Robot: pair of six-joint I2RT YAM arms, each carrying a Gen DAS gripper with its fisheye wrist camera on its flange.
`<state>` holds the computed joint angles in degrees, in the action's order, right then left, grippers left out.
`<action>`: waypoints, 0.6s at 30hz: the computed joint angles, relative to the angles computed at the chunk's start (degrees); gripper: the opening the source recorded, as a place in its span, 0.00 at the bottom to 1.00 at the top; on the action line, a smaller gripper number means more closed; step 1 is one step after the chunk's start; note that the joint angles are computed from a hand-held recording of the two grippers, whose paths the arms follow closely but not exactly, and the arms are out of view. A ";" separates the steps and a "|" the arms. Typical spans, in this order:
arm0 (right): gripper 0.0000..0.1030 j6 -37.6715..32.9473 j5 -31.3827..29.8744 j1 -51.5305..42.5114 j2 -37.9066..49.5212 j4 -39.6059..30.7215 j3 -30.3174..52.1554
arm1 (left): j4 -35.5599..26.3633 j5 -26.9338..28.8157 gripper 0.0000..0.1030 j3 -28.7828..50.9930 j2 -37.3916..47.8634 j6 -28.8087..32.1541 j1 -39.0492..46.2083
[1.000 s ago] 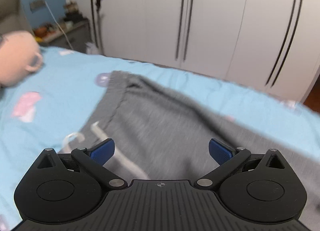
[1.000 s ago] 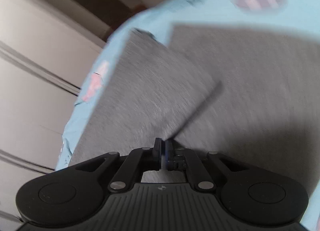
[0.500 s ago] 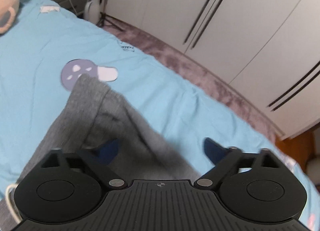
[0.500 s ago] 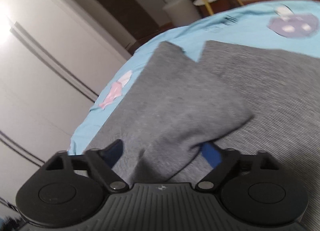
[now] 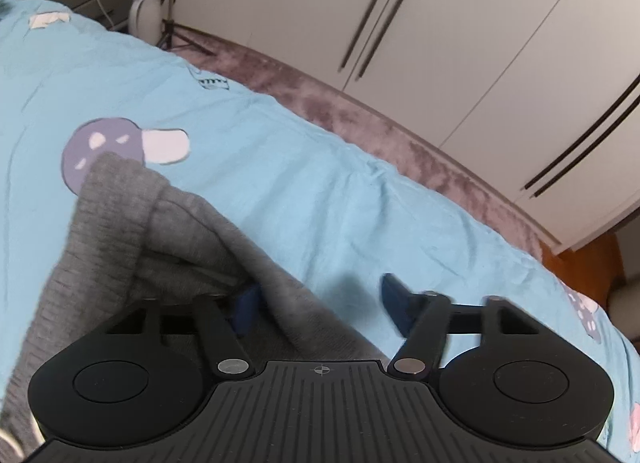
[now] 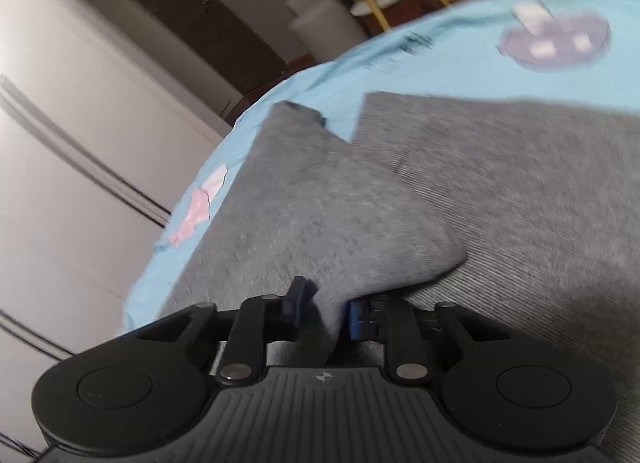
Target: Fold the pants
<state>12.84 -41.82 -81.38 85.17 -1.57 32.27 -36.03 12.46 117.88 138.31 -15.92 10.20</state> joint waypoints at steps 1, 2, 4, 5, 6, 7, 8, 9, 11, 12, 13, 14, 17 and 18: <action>0.19 0.03 -0.46 -0.15 0.68 -0.05 0.45 | 0.30 0.07 0.69 -0.15 -0.05 -0.58 -0.03; 0.20 -0.42 -0.47 -0.05 0.97 -0.29 0.83 | -0.32 -0.70 0.66 0.60 0.38 -0.94 -0.37; 0.23 -0.76 -1.26 -0.50 1.12 -1.56 1.48 | -2.33 -3.28 0.51 2.65 1.32 0.03 -0.97; 0.27 -0.90 -1.93 -0.99 1.00 -2.35 1.66 | -2.65 -4.72 0.48 2.86 1.43 1.04 -1.31; 0.30 -2.20 -2.20 -1.38 0.75 -4.55 2.28 | -2.40 -5.30 0.45 2.64 1.40 1.50 -1.40; 0.32 -3.26 -1.62 -1.54 -0.24 -6.66 2.51 | -1.96 -5.13 0.45 2.13 1.25 1.90 -1.25; 0.37 -3.91 -0.71 -1.75 -2.04 -7.96 2.03 | -1.53 -4.80 0.45 1.64 1.12 2.28 -1.11; 0.43 -4.33 -0.60 -1.63 -3.19 -7.87 1.28 | -1.17 -4.60 0.46 1.10 0.97 2.80 -0.99; 0.64 -4.28 -1.19 -0.15 -3.27 -6.72 0.89 | -1.19 -4.09 0.52 0.95 1.14 3.28 -1.01; 0.65 -3.85 -0.10 1.56 -3.42 -5.53 0.71 | -0.66 -3.77 0.58 0.45 0.93 3.47 -1.08; 0.64 -3.53 0.74 2.91 -3.55 -4.39 0.52 | -0.04 -3.65 0.65 -0.08 0.72 3.08 -1.22; 0.57 -3.01 1.57 4.13 -3.38 -2.65 0.21 | 0.43 -3.32 0.67 -0.38 0.62 2.62 -1.32; 0.12 -1.86 5.14 5.14 -2.09 -0.53 0.25 | -0.13 -5.68 0.62 0.63 1.14 3.88 -2.15; 0.09 -1.63 4.25 4.10 -1.31 -0.04 0.25 | -1.39 -7.18 0.49 2.12 1.90 4.06 -2.41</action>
